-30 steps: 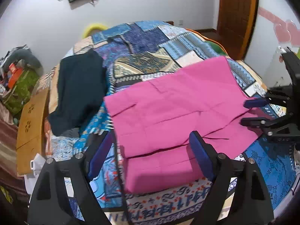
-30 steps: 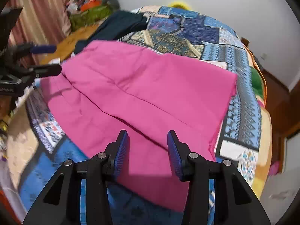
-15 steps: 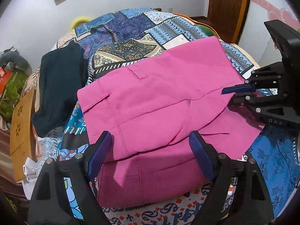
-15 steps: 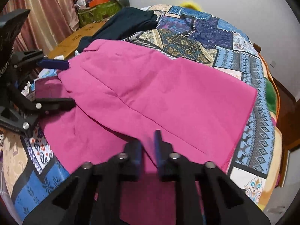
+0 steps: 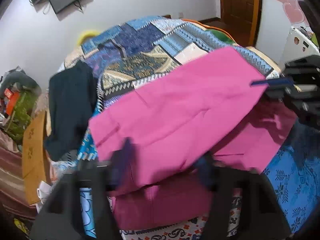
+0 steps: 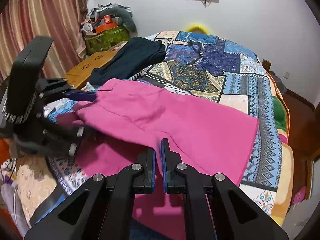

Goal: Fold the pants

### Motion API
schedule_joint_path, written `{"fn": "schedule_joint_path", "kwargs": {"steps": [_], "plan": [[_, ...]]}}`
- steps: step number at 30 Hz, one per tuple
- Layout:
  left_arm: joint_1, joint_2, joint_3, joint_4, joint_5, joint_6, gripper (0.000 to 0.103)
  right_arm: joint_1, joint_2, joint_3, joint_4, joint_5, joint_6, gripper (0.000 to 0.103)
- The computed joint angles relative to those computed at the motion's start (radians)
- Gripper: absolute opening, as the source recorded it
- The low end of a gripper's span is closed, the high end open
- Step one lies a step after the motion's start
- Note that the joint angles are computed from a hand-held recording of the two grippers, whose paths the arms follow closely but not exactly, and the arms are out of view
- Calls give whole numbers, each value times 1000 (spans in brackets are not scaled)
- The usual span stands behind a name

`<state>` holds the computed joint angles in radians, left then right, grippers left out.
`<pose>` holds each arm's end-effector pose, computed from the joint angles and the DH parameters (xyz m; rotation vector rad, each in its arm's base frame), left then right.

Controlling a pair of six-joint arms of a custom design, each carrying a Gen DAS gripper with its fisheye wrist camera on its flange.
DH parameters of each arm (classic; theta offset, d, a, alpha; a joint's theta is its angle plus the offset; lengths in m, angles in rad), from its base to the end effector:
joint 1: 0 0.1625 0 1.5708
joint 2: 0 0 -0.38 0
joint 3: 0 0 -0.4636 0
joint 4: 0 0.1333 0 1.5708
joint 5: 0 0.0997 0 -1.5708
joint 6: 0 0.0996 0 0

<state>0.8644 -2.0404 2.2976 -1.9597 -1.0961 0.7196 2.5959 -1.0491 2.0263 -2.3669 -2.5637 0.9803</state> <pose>-0.1151 -0.4104 0.3087 1.7086 2.0407 -0.1712 0.4849 -0.2361 0.0362 0.1645 -2.2959 0.9375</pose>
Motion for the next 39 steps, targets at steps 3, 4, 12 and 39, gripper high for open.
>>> {"fn": "schedule_joint_path", "kwargs": {"steps": [3, 4, 12, 39], "plan": [[-12, -37, 1, 15, -33, -9, 18, 18, 1, -3, 7, 8, 4, 5], [-19, -53, 4, 26, -39, -12, 16, 23, 2, -5, 15, 8, 10, 5], [-31, -137, 3, 134, -72, -37, 14, 68, 13, -25, 77, 11, 72, 5], [3, -63, -120, 166, -141, -189, 65, 99, 28, -33, 0, -47, 246, 43]]}}
